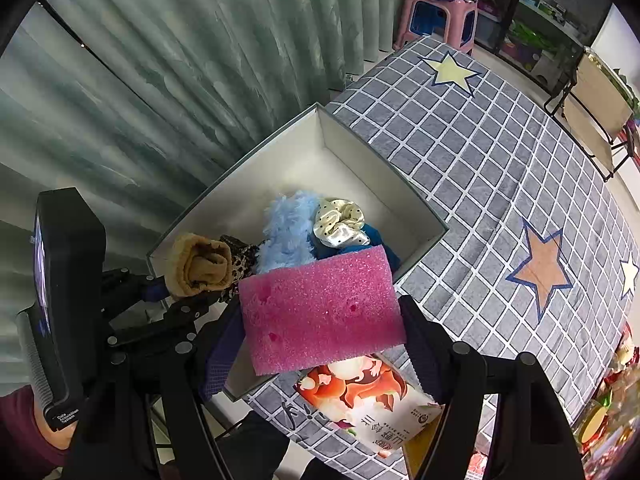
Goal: Organize soft objects
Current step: 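Hold the beige knitted item and pink sponge above the box with both tools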
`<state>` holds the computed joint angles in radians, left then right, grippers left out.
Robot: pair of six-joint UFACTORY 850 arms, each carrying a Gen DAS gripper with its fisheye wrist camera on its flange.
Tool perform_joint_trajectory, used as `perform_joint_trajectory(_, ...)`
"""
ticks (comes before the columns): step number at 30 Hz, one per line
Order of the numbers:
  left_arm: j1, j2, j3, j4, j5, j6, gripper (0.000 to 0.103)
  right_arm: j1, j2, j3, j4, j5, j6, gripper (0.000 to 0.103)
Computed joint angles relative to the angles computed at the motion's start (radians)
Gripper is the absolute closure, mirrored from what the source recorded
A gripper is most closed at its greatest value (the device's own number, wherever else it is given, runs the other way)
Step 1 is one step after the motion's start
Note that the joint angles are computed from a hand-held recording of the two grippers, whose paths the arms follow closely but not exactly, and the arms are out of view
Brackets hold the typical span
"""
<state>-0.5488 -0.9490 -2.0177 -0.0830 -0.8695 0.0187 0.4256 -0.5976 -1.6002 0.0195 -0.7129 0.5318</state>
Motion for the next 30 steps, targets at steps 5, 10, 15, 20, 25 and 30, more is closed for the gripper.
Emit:
perform_joint_trajectory(5,-0.002,-0.041,-0.060,0.016,-0.026,-0.015,0.076,-0.012,-0.033,-0.035,0.017,-0.017,-0.023,0.028)
perform_joint_trajectory(10,-0.003,-0.072,-0.112,0.030,-0.039,-0.031,0.076,-0.020,-0.063,-0.070,0.015,-0.033,-0.032,0.028)
perform_joint_trajectory(15,-0.003,-0.108,-0.167,0.037,-0.063,-0.044,0.076,-0.027,-0.086,-0.097,0.024,-0.045,-0.040,0.028)
perform_joint_trajectory(20,-0.002,-0.121,-0.182,0.041,-0.077,-0.044,0.076,-0.029,-0.095,-0.105,0.030,-0.052,-0.049,0.028)
perform_joint_trajectory(25,-0.002,-0.133,-0.201,0.039,-0.089,-0.043,0.076,-0.033,-0.099,-0.107,0.037,-0.057,-0.052,0.028)
perform_joint_trajectory(30,-0.002,-0.140,-0.214,0.039,-0.096,-0.042,0.076,-0.035,-0.102,-0.110,0.039,-0.063,-0.057,0.028)
